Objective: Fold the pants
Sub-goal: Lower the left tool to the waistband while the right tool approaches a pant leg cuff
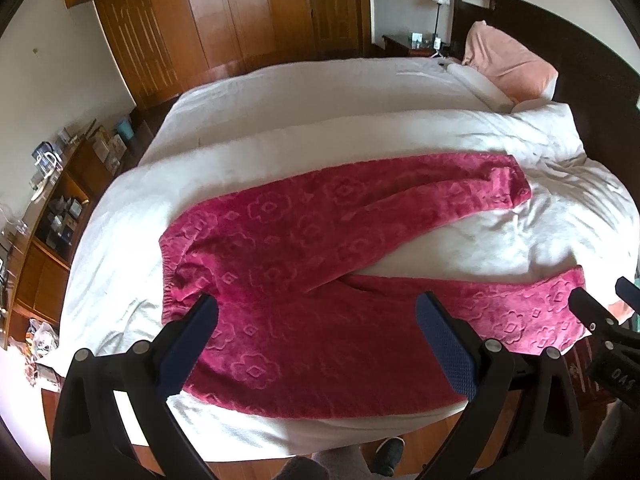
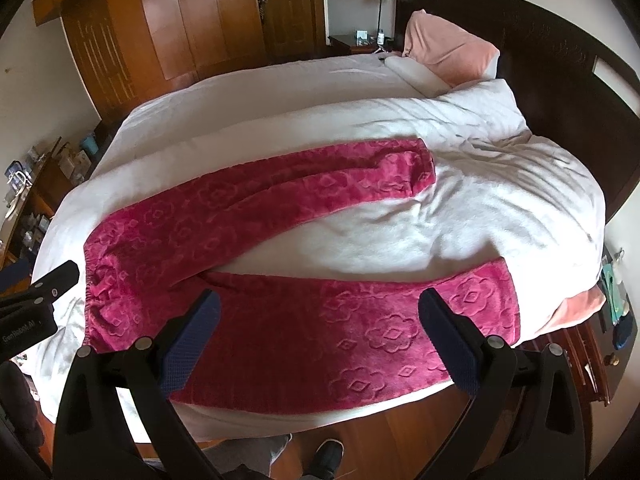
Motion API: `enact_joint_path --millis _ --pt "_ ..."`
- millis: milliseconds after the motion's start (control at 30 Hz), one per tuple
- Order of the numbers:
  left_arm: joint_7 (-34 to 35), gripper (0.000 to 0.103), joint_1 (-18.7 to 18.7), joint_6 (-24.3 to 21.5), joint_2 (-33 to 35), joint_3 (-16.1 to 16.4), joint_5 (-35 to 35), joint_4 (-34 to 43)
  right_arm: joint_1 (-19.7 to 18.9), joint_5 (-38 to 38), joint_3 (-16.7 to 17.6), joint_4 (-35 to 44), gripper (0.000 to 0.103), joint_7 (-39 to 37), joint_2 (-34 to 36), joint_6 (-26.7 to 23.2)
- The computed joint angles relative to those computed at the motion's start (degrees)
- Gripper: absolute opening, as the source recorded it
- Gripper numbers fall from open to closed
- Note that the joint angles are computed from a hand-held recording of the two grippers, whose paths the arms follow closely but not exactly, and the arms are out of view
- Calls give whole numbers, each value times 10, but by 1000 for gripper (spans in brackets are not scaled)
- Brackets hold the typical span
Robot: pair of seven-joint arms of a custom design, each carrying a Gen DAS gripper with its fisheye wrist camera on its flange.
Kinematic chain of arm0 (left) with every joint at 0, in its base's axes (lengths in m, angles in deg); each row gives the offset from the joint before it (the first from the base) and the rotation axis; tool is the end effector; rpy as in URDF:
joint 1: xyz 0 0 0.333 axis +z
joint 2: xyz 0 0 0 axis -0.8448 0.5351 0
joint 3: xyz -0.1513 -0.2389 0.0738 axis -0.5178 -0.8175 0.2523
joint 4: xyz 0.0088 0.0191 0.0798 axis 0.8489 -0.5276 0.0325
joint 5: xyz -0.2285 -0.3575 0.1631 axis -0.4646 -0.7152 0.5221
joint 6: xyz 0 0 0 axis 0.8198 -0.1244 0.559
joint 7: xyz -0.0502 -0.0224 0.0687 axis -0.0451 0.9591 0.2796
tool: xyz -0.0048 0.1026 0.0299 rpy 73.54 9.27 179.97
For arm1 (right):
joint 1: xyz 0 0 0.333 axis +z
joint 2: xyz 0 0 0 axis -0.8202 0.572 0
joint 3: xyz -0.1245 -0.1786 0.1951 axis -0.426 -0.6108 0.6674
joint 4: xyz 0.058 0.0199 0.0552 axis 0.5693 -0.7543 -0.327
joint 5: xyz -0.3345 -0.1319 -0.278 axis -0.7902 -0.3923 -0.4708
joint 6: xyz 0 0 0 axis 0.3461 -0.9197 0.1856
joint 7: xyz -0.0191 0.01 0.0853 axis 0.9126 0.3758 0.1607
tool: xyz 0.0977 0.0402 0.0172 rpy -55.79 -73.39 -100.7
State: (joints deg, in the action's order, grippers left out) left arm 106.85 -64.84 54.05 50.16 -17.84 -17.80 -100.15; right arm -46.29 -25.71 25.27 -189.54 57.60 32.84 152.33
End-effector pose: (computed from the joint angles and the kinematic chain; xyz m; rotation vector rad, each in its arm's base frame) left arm 0.4833 -0.2043 0.6298 -2.1176 1.4950 -0.3343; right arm 0.5834 0.0843 0.6046 -2.0185 1.6370 -0.4273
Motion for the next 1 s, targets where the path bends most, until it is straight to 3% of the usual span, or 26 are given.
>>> enact_joint_path --millis 567,733,1000 --pt "41 98 40 21 34 45 -25 -2 12 -55 22 135 100 73 131 -26" --pt "55 98 59 38 56 55 -12 7 17 -92 21 219 100 110 210 -24" --pt "74 98 99 58 105 88 -13 22 34 -129 12 383 100 144 350 -74"
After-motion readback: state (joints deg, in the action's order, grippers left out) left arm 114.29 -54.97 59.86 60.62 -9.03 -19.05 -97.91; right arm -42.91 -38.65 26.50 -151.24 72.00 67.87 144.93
